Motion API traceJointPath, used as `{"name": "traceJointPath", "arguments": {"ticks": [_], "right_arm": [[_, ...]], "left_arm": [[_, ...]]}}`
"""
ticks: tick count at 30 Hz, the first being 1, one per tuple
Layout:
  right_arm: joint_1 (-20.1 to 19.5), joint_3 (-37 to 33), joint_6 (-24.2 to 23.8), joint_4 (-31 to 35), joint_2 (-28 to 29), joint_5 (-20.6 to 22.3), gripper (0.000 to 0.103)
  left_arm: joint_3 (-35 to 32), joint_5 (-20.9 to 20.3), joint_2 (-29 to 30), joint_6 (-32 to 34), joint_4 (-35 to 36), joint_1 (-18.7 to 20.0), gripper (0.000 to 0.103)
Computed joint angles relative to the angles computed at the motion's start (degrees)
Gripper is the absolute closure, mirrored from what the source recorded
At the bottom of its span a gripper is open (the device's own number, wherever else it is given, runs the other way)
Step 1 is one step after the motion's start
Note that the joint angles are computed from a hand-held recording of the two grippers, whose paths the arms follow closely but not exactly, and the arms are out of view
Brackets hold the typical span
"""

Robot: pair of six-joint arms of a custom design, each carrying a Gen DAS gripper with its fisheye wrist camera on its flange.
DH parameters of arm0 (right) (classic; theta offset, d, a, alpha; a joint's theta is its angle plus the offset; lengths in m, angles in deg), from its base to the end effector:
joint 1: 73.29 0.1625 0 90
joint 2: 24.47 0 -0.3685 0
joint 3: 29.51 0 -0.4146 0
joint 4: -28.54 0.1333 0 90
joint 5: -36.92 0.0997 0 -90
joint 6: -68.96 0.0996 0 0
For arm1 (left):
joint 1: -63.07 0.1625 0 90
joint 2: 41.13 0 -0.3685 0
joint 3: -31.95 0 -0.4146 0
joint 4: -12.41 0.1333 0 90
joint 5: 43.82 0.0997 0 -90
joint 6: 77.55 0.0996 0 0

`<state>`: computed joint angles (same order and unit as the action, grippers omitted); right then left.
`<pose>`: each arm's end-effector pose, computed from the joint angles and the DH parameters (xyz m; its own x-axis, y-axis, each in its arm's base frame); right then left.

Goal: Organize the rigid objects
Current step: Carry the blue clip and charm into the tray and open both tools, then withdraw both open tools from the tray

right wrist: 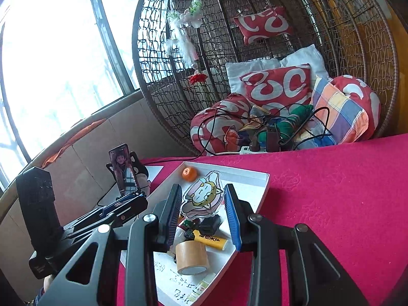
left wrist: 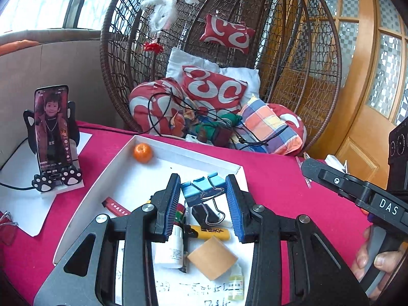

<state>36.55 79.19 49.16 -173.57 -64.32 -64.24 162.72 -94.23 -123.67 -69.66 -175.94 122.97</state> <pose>0.3014 -0.4994 0.0091 -0.8269 -0.4279 0.3648 -0.5604 0.5740 -0.5970 -0.0539 -0.4853 0.2460 -0.8592 0.0399 -0.5101 0.4437 0.5545 -0.7040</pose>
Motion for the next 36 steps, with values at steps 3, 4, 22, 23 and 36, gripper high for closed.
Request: {"name": "traceJointPath", "arguments": {"ticks": [3,4,22,23,36], "right_arm": [[-0.22,-3.33,1.29,3.50,2.44,-0.12,0.069],[-0.24,-4.31,1.53,4.20,3.36,-0.41,0.069],[-0.35,-9.29,4.51,6.30,10.56,-2.40,0.018],[-0.44,-8.74,4.47,4.68,10.51,-2.91,0.004],[2.87,-3.08,-6.16,-12.86,10.02,-10.47,0.000]], "left_arm": [[-3.87,-0.08,2.51,-0.61,2.41,2.64,0.067],[-4.86,0.17,3.11,-1.04,3.54,3.32,0.067],[-6.79,9.47,6.72,-5.54,1.34,6.56,0.008],[-6.66,10.66,6.84,-5.71,0.84,6.38,0.000],[-1.20,15.71,5.51,-4.26,-2.49,0.68,0.000]]}}
